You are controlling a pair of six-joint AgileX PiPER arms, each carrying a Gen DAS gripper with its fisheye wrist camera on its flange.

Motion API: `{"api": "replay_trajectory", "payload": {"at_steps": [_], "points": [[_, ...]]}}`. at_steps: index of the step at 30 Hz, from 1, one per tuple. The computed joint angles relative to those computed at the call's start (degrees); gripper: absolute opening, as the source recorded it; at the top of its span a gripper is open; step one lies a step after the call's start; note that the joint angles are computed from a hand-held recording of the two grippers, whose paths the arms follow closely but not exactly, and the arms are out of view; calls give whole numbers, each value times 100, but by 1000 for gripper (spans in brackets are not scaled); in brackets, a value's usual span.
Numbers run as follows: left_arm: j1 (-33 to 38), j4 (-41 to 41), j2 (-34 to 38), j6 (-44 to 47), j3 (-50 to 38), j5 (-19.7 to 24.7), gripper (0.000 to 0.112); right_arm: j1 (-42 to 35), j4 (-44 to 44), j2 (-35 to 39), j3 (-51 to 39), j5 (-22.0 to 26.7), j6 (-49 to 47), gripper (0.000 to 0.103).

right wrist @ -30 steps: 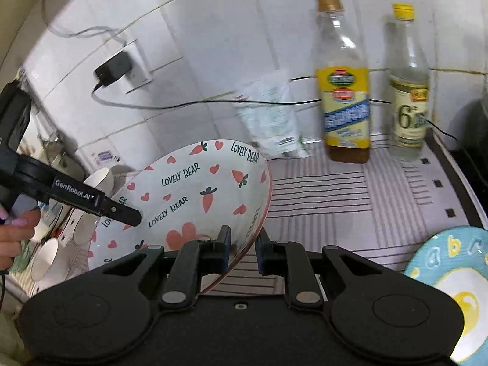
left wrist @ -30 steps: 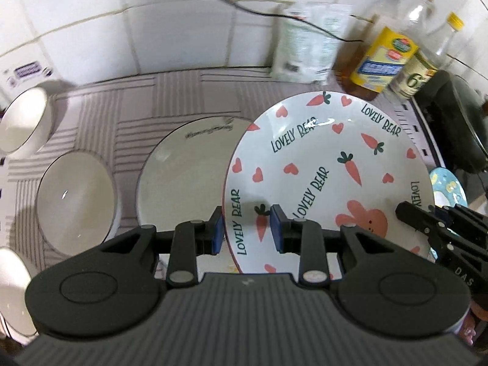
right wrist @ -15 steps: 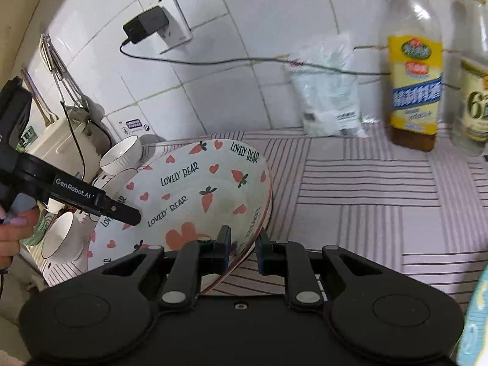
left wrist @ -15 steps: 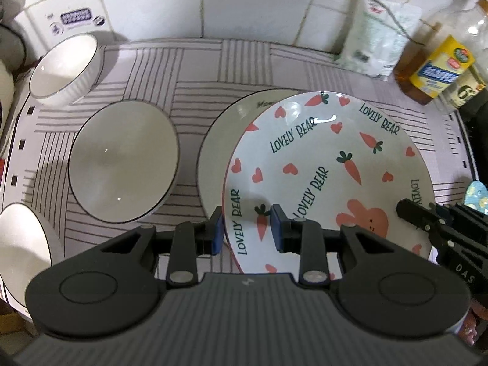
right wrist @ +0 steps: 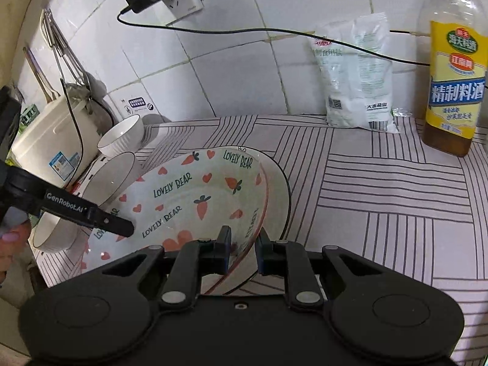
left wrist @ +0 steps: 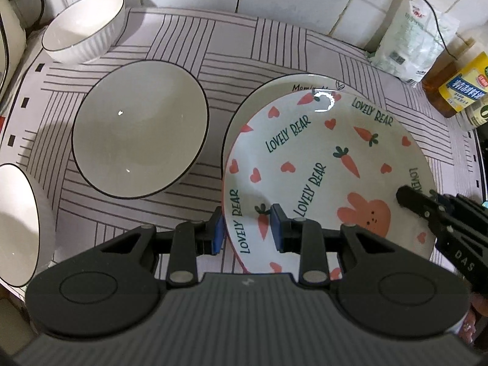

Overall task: Organize plates and bowls
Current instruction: 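Carry the pink bunny plate with the left gripper onto the white plate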

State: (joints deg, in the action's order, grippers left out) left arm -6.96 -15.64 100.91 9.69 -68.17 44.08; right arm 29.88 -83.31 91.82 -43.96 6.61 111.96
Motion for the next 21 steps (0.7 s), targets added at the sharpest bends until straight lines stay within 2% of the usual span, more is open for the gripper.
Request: {"api": "replay_trajectory", "payload": {"at_steps": [3, 9, 12, 13, 16, 18, 21], "points": [[-120, 306, 214, -316, -223, 244, 32, -44, 652, 107, -121, -22, -779, 21], [-349, 674, 316, -435, -388, 319, 32, -53, 2051, 299, -439, 127, -2415, 21], [-427, 761, 385, -510, -435, 325, 32, 57, 3191, 449, -747, 537, -3648, 21], [-454, 776, 387, -538, -424, 304, 32, 84, 3341, 475, -815, 647, -3777, 21], [-472, 753, 417, -486, -432, 317, 32, 214, 3396, 485, -930, 983, -3769, 21], [-519, 881, 416, -544, -424, 283, 32, 369, 3835, 596, -1185, 1412, -4241, 28], [-494, 875, 444, -546, -448, 288, 32, 619, 3758, 770, -1499, 1933, -4265, 36]]}}
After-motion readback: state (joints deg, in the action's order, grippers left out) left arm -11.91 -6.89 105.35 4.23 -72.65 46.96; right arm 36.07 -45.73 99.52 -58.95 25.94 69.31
